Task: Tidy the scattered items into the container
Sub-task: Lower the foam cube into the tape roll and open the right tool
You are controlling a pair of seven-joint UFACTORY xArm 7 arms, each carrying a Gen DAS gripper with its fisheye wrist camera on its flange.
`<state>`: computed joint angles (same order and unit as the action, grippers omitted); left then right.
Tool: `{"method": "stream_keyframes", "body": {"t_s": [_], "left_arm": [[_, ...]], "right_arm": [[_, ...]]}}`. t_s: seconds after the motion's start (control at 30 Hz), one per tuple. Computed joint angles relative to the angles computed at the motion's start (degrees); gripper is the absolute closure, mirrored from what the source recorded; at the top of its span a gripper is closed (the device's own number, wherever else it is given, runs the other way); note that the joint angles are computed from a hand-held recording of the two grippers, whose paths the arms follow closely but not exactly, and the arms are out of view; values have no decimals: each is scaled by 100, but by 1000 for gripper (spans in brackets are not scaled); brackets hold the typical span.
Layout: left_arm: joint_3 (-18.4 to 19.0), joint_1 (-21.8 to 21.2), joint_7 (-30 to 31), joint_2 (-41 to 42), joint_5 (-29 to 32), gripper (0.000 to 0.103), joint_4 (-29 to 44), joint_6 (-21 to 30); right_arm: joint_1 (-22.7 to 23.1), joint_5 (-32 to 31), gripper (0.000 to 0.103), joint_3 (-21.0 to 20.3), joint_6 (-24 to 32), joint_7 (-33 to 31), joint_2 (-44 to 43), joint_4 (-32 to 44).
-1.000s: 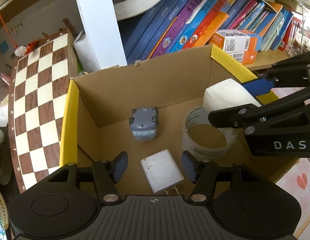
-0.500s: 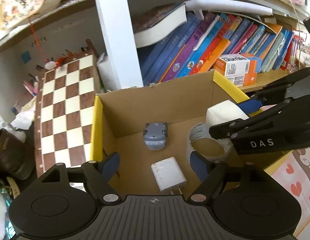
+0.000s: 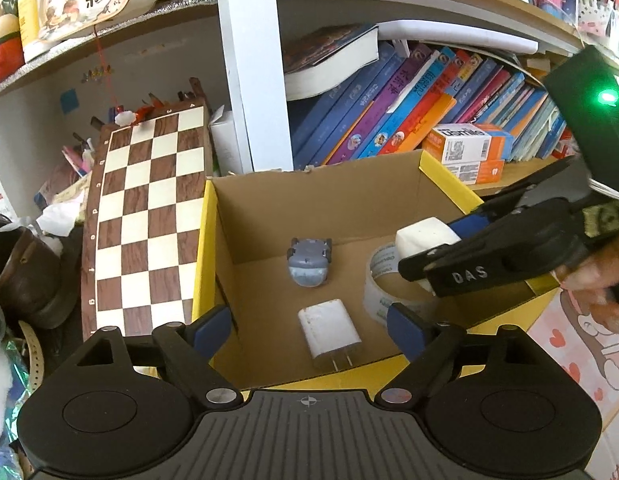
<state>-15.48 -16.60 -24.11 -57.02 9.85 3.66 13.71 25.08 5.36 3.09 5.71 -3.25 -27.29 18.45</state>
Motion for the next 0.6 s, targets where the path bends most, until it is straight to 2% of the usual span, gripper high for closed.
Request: {"method": "stream_keyframes", "body": {"t_s": [0.2, 0.33, 0.53, 0.6], "left_arm": [[11, -128, -46, -350, -18, 16, -100, 110], [64, -224, -70, -479, -63, 15, -148, 173], [60, -244, -90, -494, -69, 15, -154, 205], [59, -236, -97, -509, -67, 15, -157, 210]], "right_arm": [[228, 169, 60, -205, 154, -159, 53, 109], [570, 406, 60, -457, 375, -567, -46, 125], [148, 334, 60, 62, 238, -298, 76, 146], [157, 314, 60, 56, 222, -258, 125, 175]]}}
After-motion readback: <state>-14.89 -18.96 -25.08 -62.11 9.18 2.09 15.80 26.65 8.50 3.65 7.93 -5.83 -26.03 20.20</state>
